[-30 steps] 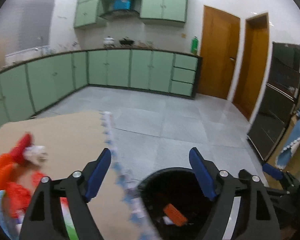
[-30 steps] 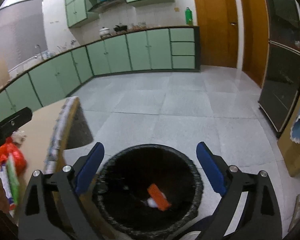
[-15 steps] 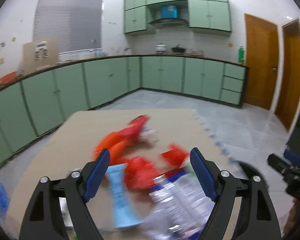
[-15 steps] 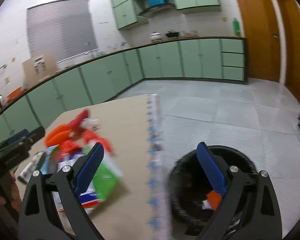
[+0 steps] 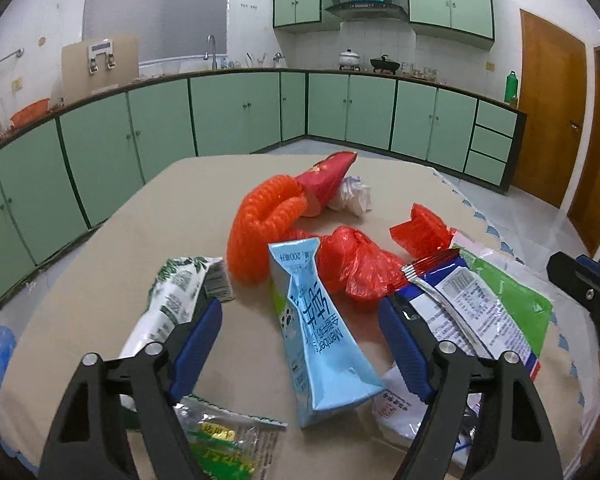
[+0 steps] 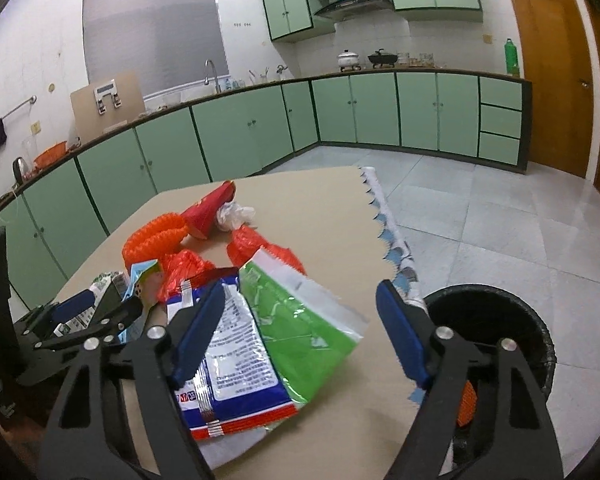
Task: Collect trash
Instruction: 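Return to the table and grasp the blue juice carton with the left tool, then grasp the white-green milk pouch with the right tool while the left tool holds the carton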
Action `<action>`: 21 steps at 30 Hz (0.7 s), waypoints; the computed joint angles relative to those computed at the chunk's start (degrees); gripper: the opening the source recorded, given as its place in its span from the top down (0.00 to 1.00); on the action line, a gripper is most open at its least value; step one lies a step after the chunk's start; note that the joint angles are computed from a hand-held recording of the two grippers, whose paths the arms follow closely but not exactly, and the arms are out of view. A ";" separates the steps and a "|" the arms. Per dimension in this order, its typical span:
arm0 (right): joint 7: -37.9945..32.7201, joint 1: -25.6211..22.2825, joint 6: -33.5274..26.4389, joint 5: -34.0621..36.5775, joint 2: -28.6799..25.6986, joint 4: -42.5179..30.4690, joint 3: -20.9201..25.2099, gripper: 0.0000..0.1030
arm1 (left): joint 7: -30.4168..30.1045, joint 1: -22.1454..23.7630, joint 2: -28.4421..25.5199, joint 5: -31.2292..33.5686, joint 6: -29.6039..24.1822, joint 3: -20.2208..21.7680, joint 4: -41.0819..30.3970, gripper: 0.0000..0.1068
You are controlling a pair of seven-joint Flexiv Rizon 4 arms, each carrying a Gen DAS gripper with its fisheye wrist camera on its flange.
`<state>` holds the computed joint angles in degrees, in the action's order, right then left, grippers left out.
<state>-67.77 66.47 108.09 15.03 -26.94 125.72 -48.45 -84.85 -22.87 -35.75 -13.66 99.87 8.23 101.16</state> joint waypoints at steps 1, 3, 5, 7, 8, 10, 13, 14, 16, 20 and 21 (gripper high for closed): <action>0.06 -0.40 -0.29 -0.21 -0.40 -0.50 0.27 0.30 | 0.05 0.25 -0.29 -0.02 -0.31 -0.29 -0.33 0.31; 0.27 -1.60 -0.47 -0.72 -0.76 -1.10 1.41 0.31 | 0.23 0.89 -0.75 0.14 -0.95 -1.06 -1.02 0.35; 0.62 -2.74 -0.91 -1.24 -0.80 -1.66 2.49 0.31 | 0.31 1.41 -1.15 0.38 -1.58 -1.70 -1.55 0.39; 0.81 -3.34 -1.11 -1.77 -0.94 -1.98 2.96 0.31 | 0.63 2.85 -1.42 0.77 -2.43 -3.38 -1.94 0.43; 0.84 -3.55 -1.15 -2.02 -1.06 -2.09 3.08 0.31 | 0.78 3.69 -1.42 1.01 -2.62 -4.40 -1.96 0.46; 0.73 -3.81 -1.25 -2.52 -1.19 -2.21 3.18 0.31 | 1.38 5.83 -1.46 1.54 -2.92 -7.02 -1.93 0.53; 0.82 -4.54 -1.56 -3.13 -1.39 -2.65 3.91 0.31 | 2.43 8.46 -1.56 2.08 -4.02 -10.38 -2.03 0.62; 0.91 -4.80 -1.61 -3.32 -1.41 -2.81 4.20 0.31 | 2.42 8.53 -1.59 2.10 -4.20 -10.49 -2.13 0.63; 1.12 -5.08 -1.72 -3.57 -1.58 -3.12 4.46 0.31 | 2.46 9.06 -1.59 2.17 -4.17 -11.13 -2.06 0.75; 1.44 -5.33 -1.95 -4.21 -1.67 -3.45 4.96 0.31 | 1.88 8.92 -1.39 2.00 -3.78 -10.90 -2.02 0.75; 1.43 -5.21 -1.93 -4.33 -1.67 -3.46 4.91 0.31 | 1.68 8.74 -1.18 2.07 -3.24 -10.61 -1.82 0.75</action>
